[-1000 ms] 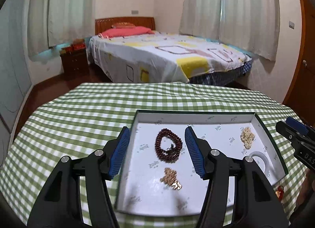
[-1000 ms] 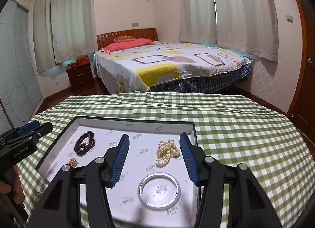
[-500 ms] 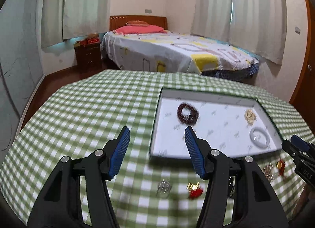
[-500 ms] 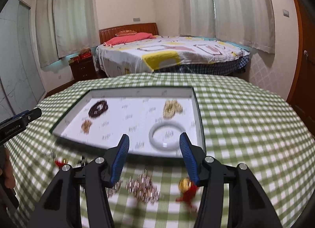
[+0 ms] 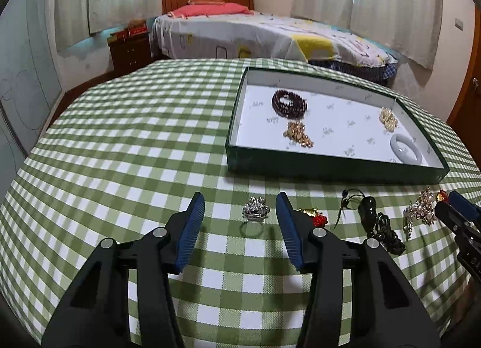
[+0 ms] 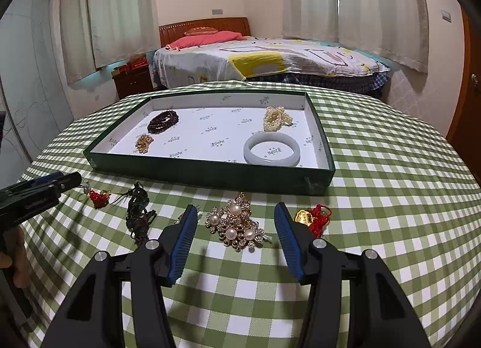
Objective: Organize jewelry
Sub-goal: 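Grasp the silver ring with the left tool while the right tool grasps the pearl brooch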
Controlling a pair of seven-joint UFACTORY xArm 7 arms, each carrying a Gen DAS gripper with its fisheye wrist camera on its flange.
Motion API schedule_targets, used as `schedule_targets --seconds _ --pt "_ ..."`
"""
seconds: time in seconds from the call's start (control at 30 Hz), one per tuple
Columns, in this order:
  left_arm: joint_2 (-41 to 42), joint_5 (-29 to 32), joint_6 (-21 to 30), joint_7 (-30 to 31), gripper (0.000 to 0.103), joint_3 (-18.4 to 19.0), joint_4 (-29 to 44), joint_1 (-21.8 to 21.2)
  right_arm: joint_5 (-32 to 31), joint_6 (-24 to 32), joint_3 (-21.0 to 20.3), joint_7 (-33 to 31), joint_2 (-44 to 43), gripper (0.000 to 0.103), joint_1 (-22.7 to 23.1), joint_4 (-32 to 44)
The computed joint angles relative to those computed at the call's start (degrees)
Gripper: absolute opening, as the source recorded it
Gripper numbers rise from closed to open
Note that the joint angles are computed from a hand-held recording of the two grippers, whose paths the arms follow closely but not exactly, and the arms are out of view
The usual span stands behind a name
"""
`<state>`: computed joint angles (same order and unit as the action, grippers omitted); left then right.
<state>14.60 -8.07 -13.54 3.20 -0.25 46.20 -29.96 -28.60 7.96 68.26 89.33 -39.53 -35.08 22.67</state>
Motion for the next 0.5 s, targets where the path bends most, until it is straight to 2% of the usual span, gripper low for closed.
schedule_targets --seconds 0.27,0.5 --pt "1.5 2.3 2.6 -1.6 0.043 -0.9 1.7 1.1 0.2 -0.9 0.5 0.6 0.5 0.053 -0.4 -0.6" --pt "2.8 5.9 4.1 -3.7 0.026 -4.8 2.9 5.1 0.7 -1.9 1.1 0.4 0.9 0.053 -1.3 -0.7"
